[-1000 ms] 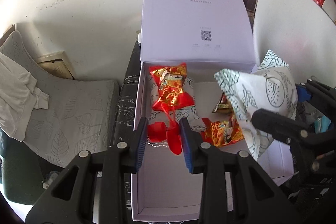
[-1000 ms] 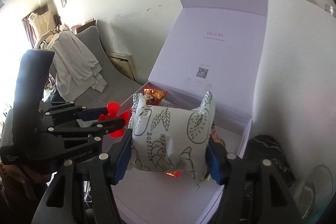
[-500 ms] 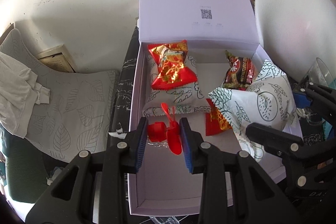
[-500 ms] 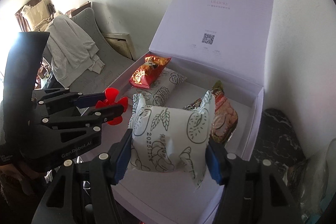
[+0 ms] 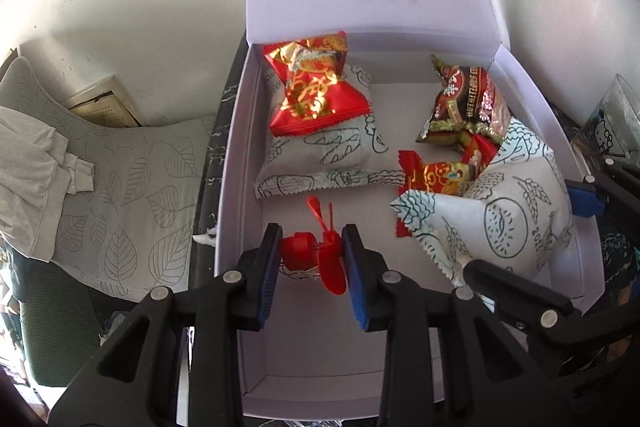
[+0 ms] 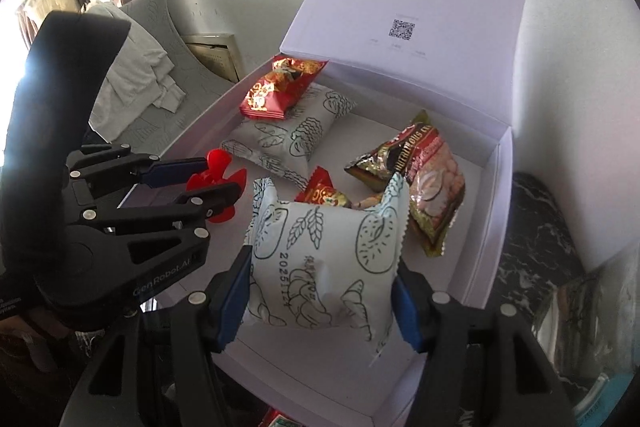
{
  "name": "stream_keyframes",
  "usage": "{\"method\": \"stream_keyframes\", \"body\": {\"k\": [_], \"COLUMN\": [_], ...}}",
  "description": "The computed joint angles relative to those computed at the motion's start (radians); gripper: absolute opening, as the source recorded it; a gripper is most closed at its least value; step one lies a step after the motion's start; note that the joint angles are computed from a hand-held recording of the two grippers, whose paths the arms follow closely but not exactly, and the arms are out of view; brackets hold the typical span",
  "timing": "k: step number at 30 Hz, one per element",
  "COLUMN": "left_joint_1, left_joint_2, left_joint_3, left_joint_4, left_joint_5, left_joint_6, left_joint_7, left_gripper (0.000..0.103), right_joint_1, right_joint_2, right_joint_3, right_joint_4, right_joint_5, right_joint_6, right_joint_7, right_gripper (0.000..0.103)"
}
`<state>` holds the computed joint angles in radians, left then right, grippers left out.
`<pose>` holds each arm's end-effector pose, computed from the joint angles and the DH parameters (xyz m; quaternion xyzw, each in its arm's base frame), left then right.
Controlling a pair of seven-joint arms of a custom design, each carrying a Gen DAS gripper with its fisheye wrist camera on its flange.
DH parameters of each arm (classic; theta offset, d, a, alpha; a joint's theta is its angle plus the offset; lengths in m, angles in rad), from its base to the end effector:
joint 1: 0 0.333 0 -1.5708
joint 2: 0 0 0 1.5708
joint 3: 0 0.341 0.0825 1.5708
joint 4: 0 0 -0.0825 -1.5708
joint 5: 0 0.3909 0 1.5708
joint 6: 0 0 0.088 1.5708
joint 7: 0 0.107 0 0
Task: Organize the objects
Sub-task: 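Lower the pinwheel into the box and open left tool while right tool lowers pastry bag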
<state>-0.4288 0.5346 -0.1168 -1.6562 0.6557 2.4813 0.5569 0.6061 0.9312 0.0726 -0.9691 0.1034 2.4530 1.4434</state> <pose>0.6252 -0.3675 0.3487 -0.6944 0.6745 -0.1422 0.2066 0.6789 0.5122 0.3780 -0.8700 0.4052 -0.0753 0.2708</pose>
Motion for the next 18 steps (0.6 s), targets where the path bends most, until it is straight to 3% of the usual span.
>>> {"method": "stream_keyframes", "body": {"k": [9, 18], "left_joint_1": [-0.012, -0.009], "left_joint_2": [0.014, 0.023], "left_joint_3": [-0.002, 0.014], "left_joint_4": [0.02, 0.015], "left_joint_5": [0.001, 0.019], "left_joint_6": [-0.017, 0.045], "left_joint_7": [0.011, 0.004], "left_gripper": [0.029, 0.029], "right_joint_1": [-0.01, -0.019], "right_joint_2": [0.047, 0.083], "right_joint_3": [0.013, 0.019], "right_joint_4": [0.081, 0.143], "right_joint_5": [0.023, 0.046], "right_joint_6": [-0.068, -0.105], "right_joint_7": [-0.013, -0.024], "right_gripper": [0.064, 0.064]}}
